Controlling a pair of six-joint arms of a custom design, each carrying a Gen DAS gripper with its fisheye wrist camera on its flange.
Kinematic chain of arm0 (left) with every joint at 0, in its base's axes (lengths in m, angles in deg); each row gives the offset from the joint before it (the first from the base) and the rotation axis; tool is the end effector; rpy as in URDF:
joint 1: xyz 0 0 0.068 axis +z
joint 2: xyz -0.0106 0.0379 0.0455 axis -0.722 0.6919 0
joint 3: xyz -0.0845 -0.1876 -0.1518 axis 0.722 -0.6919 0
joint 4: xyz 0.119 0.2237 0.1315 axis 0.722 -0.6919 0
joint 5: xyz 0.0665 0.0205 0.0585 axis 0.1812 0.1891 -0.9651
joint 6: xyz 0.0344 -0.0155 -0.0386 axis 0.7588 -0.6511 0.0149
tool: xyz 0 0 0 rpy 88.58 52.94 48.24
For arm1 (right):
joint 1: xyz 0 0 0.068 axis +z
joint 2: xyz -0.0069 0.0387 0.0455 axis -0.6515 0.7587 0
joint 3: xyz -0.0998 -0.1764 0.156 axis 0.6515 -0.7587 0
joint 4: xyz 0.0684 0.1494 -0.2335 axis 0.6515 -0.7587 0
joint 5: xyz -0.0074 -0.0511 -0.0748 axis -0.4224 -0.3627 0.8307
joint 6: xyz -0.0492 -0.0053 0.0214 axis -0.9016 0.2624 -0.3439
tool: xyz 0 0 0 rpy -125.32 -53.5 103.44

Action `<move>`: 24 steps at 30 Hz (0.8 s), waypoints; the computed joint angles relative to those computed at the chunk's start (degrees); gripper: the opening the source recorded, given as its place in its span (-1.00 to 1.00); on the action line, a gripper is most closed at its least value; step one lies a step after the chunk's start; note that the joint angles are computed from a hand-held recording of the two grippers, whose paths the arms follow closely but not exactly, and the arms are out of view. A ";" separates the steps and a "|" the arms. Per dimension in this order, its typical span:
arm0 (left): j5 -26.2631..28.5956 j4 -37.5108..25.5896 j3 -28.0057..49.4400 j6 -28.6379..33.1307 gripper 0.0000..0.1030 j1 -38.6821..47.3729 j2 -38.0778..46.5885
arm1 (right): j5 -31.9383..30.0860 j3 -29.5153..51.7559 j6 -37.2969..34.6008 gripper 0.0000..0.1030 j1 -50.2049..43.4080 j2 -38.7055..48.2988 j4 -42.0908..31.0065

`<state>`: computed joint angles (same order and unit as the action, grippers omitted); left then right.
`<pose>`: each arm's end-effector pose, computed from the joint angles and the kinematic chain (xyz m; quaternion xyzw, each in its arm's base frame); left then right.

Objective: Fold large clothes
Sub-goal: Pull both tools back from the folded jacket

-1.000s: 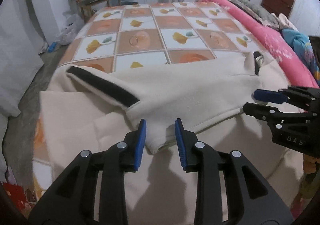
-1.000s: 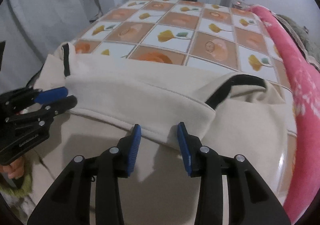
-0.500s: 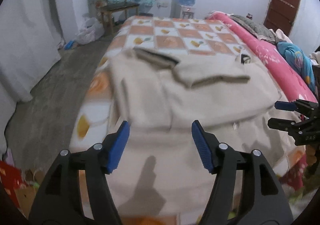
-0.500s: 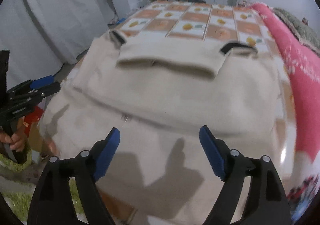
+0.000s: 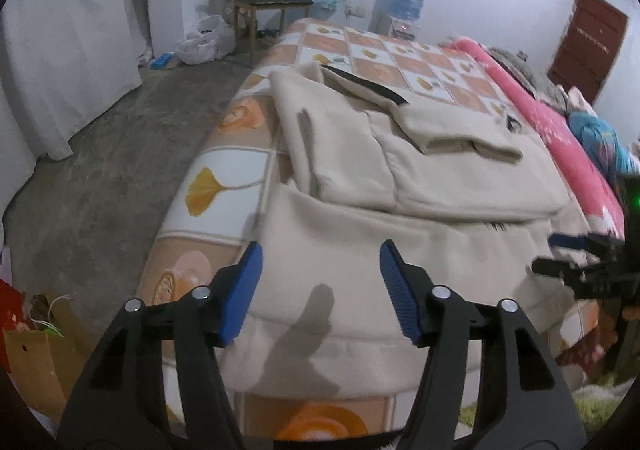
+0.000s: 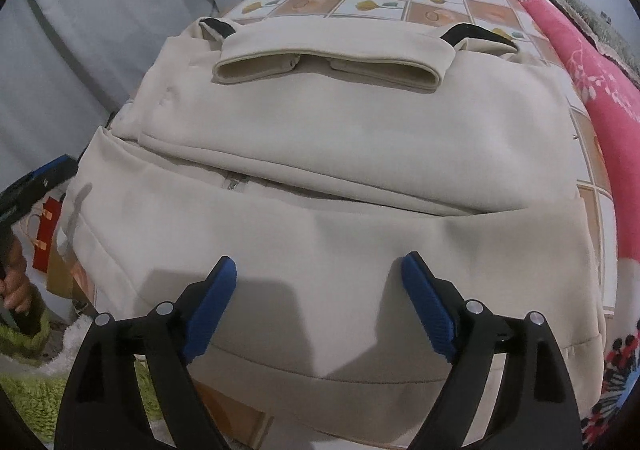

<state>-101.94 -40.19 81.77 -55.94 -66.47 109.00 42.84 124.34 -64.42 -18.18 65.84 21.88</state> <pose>0.2688 -0.0890 0.2659 -0.1552 0.9259 -0.0350 0.3425 0.3732 0.1603 0.2570 -0.2516 0.9418 0.1068 0.1955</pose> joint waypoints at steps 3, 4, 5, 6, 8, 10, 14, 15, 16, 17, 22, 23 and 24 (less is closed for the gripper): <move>2.38 1.44 0.28 0.93 -0.06 2.70 1.39 | 0.60 -0.21 -0.17 0.66 0.47 -0.08 0.29; 3.70 2.04 0.52 1.26 -0.09 3.91 2.32 | 1.23 -0.54 -0.40 0.66 0.83 -0.32 0.44; 4.29 2.31 0.51 1.45 -0.11 4.36 2.55 | 1.62 -0.74 -0.73 0.67 0.95 -0.38 0.60; 5.04 2.77 0.83 1.85 -0.12 4.99 3.42 | 2.04 -1.03 -0.95 0.67 1.15 -0.53 0.80; 5.55 3.00 1.22 2.37 -0.13 5.59 4.39 | 2.15 -1.20 -1.12 0.68 1.24 -0.65 0.94; 5.92 3.31 1.70 2.56 -0.14 6.00 5.48 | 1.94 -1.31 -1.19 0.69 1.15 -0.72 0.96; 5.63 3.84 2.53 2.75 -0.14 6.31 7.26 | 1.88 -1.49 -1.39 0.69 1.15 -0.80 1.08; 5.50 3.86 2.67 2.90 -0.14 6.43 7.58 | 1.86 -1.64 -1.41 0.69 1.15 -0.91 1.20; 5.13 3.84 2.99 3.06 -0.15 6.42 8.17 | 1.86 -1.65 -1.35 0.69 1.18 -0.88 1.28; 4.88 3.86 3.05 3.26 -0.16 6.42 8.41 | 1.81 -1.75 -1.34 0.69 1.17 -0.95 1.39; 5.21 4.73 2.97 4.80 -0.30 5.74 7.52 | 1.79 -2.22 -1.21 0.69 1.33 -1.25 1.78; 5.56 5.13 2.62 5.20 -0.30 5.50 6.75 | 1.74 -2.33 -1.21 0.69 1.32 -1.35 1.83; 6.18 5.89 1.94 5.63 -0.30 5.31 5.68 | 1.75 -2.45 -1.18 0.69 1.36 -1.45 1.91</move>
<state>-95.76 -34.29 83.71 -50.31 -61.16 114.68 44.60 121.89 -65.60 -16.82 64.39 23.79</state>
